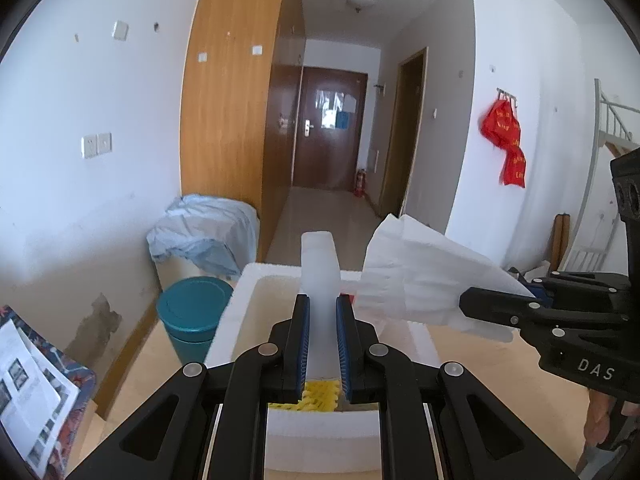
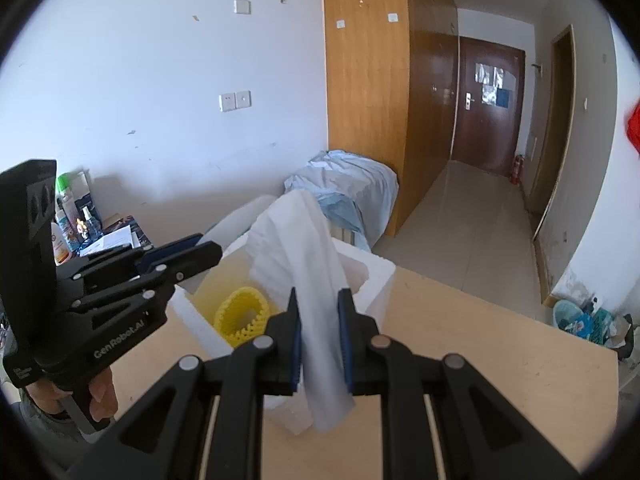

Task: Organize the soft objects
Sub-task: 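Lift and carry the tissue and foam strip over the white foam box, then lower the foam strip into the box and open the left gripper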

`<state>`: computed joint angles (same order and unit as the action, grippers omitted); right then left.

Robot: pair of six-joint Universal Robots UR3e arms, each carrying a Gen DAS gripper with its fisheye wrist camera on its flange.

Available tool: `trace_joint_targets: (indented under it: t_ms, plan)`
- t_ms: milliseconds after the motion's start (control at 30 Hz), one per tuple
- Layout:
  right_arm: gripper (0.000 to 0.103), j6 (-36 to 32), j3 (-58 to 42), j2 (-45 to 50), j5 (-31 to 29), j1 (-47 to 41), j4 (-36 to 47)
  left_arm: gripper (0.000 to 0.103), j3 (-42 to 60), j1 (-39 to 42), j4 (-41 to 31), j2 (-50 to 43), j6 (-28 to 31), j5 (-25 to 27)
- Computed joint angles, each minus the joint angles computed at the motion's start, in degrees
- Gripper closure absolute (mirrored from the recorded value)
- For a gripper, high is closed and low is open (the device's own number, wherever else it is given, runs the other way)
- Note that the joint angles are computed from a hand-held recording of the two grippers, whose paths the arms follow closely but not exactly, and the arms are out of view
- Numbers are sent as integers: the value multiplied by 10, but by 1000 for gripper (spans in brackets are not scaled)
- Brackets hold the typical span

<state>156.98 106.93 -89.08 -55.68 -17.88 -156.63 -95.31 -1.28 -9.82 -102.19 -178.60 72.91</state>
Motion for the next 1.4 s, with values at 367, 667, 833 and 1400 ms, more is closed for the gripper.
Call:
trace_joint_targets:
  t_ms: [367,667,833,1400]
  plan:
    - [83,8,-26,21,-9,7,10,82,95,-16,-58,-83,5,24]
    - [83,8,-34,23,-8,6,18,17,34,-14,30,-61,-12,57]
    - [83,9,-46,33,-11,15,20,12,-4,-5,47,-34,-14,54]
    - [83,15,-104,100,-12,66,38,6,-177,52,100,92,-30,49]
